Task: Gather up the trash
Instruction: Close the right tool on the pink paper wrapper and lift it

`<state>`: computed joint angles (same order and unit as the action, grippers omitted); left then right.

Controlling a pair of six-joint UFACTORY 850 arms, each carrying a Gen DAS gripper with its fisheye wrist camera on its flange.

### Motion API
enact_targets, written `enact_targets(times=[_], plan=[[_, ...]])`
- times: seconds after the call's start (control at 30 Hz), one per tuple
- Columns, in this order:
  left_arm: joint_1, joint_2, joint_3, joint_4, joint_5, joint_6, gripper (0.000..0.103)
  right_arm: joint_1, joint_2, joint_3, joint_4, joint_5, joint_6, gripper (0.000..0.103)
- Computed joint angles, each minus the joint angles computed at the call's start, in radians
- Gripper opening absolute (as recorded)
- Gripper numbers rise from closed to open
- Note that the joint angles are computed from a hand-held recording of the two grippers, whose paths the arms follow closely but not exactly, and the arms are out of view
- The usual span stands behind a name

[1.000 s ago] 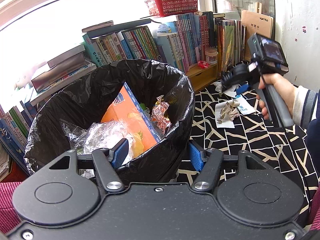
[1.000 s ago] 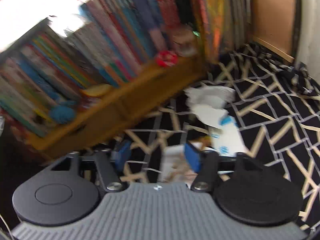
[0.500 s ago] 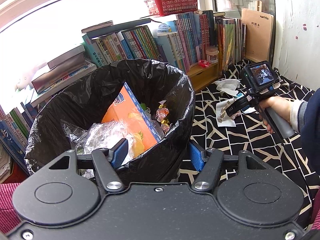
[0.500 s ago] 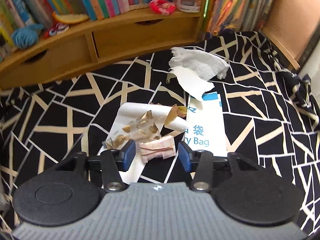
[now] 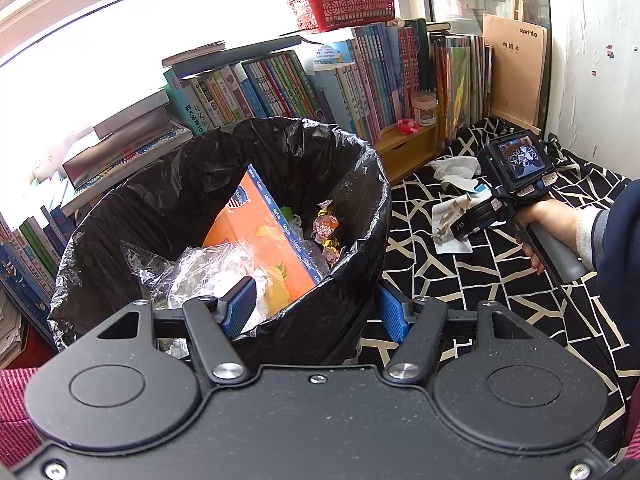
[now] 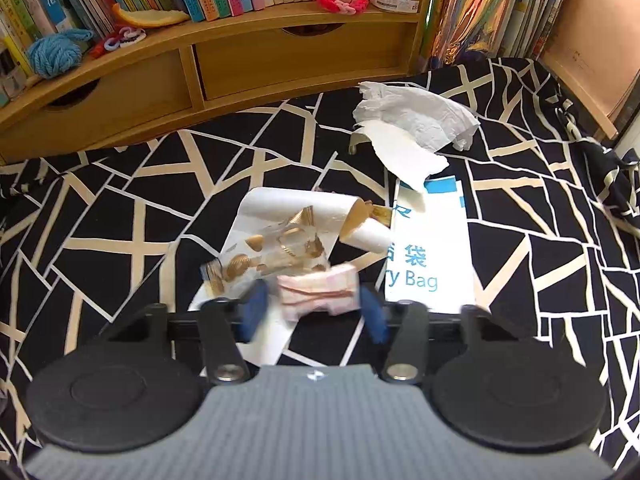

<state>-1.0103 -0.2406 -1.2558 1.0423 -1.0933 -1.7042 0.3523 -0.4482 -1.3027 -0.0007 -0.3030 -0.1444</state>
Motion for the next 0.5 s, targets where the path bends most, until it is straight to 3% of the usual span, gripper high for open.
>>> enact_targets(times=[0.07, 0.4, 0.5], plan=[[0.000, 0.000, 0.000, 0.000, 0.000, 0.000, 0.062, 0.004, 0.003, -0.003, -0.002, -0.009, 0.004, 0.049], [0.000, 0.000, 0.001, 0.001, 0.000, 0.000, 0.062, 0.032, 0.047, -0.017, -0.073, -0.043, 0.138, 0.049], [0.000, 0.000, 0.001, 0.003, 0.000, -0.001, 0.062, 0.032, 0.070, -0.021, -0.004, -0.045, 0.100, 0.049]])
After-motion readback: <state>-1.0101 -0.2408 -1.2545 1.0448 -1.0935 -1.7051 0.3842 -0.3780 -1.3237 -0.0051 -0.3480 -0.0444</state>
